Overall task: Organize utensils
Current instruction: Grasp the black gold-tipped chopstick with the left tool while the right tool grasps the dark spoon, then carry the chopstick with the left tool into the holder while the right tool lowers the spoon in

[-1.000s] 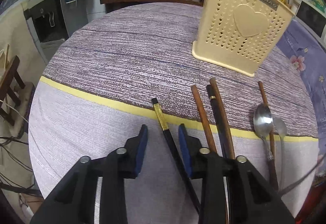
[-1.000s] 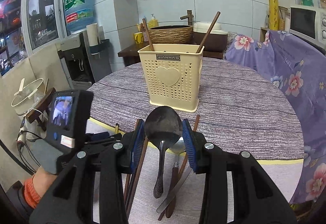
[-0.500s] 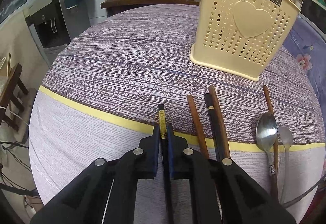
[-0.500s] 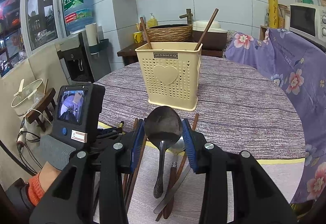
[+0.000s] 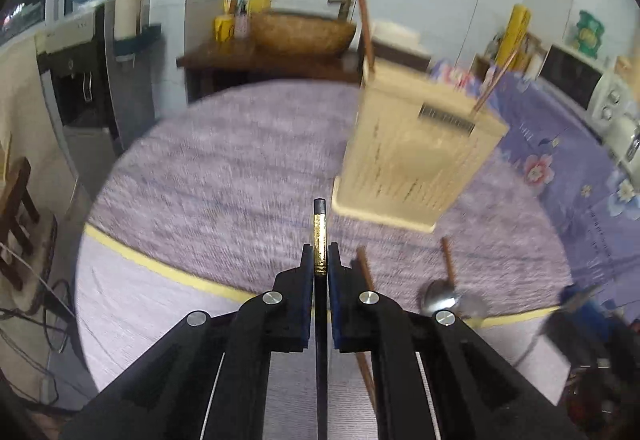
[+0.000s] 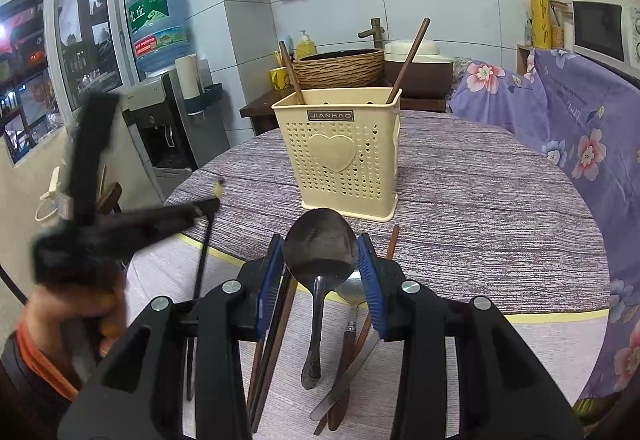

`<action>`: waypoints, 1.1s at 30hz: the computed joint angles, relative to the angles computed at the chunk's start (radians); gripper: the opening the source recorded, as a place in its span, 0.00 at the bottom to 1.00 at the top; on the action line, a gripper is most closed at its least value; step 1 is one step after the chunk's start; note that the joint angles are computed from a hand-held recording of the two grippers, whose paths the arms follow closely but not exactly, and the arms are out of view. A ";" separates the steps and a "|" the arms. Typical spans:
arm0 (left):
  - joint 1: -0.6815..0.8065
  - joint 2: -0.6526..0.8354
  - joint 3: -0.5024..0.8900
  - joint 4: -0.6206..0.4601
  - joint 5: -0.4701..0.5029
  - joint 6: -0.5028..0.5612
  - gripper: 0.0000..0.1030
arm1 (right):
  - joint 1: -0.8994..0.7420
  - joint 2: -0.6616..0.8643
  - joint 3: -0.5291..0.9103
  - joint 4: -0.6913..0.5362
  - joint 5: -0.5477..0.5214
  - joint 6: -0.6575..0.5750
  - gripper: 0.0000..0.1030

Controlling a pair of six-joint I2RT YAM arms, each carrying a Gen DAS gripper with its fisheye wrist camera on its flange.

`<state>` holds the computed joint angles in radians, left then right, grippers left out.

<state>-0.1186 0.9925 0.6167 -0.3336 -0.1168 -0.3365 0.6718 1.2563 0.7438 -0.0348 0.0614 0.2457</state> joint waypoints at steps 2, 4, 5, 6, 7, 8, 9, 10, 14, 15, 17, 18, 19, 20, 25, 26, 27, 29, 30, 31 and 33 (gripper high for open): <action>0.023 -0.075 0.030 -0.040 0.016 0.028 0.08 | -0.007 -0.002 0.008 -0.008 -0.009 0.001 0.37; 0.049 -0.125 0.059 -0.066 0.030 0.053 0.08 | -0.007 -0.006 0.015 -0.016 -0.004 -0.001 0.37; 0.064 -0.145 0.073 -0.076 0.036 0.066 0.08 | -0.005 -0.008 0.020 -0.021 0.000 -0.003 0.37; 0.074 -0.156 0.084 -0.081 0.039 0.078 0.08 | -0.003 -0.009 0.026 -0.025 0.004 -0.004 0.37; 0.074 -0.157 0.091 -0.079 0.037 0.081 0.08 | -0.002 -0.008 0.031 -0.028 0.005 -0.005 0.37; 0.077 -0.158 0.096 -0.076 0.036 0.085 0.08 | 0.000 -0.007 0.036 -0.029 0.004 -0.007 0.37; 0.079 -0.155 0.097 -0.071 0.038 0.088 0.08 | 0.000 -0.007 0.038 -0.028 0.001 -0.008 0.37; 0.079 -0.159 0.091 -0.069 0.042 0.090 0.08 | 0.003 -0.005 0.040 -0.024 0.004 -0.009 0.37; 0.056 -0.166 0.073 -0.047 0.029 0.083 0.08 | 0.009 0.000 0.043 -0.012 0.011 -0.023 0.37; 0.057 -0.174 0.067 -0.046 0.033 0.083 0.08 | 0.010 -0.001 0.042 -0.010 0.013 -0.029 0.37; 0.065 -0.178 0.066 -0.046 0.048 0.084 0.08 | 0.013 0.007 0.048 -0.008 0.015 -0.032 0.37; 0.080 -0.183 0.067 -0.048 0.063 0.091 0.08 | 0.009 0.009 0.049 -0.007 0.006 -0.033 0.37; 0.094 -0.183 0.071 -0.049 0.079 0.098 0.08 | 0.004 0.015 0.055 -0.006 -0.005 -0.038 0.37; 0.094 -0.183 0.077 -0.052 0.082 0.098 0.08 | -0.001 0.022 0.064 -0.007 -0.013 -0.044 0.37; 0.122 -0.121 0.202 -0.089 0.151 0.107 0.08 | -0.043 0.070 0.173 -0.021 -0.039 -0.085 0.37; 0.122 -0.106 0.236 -0.095 0.159 0.110 0.08 | -0.055 0.081 0.210 -0.026 -0.045 -0.094 0.37; 0.114 -0.092 0.276 -0.098 0.156 0.111 0.08 | -0.066 0.098 0.256 -0.033 -0.048 -0.105 0.37; 0.097 -0.052 0.365 -0.086 0.143 0.119 0.08 | -0.087 0.132 0.353 -0.039 -0.038 -0.120 0.37; 0.092 -0.025 0.411 -0.078 0.142 0.122 0.08 | -0.100 0.160 0.414 -0.047 -0.038 -0.126 0.37; 0.086 0.016 0.470 -0.068 0.135 0.122 0.08 | -0.115 0.193 0.484 -0.066 -0.045 -0.128 0.37; 0.084 0.094 0.566 -0.054 0.131 0.107 0.08 | -0.140 0.265 0.622 -0.094 -0.046 -0.122 0.37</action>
<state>-0.0345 1.0863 1.1825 -0.3873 0.0146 -0.2300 0.5322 1.5210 1.3662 -0.1291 0.0152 0.1238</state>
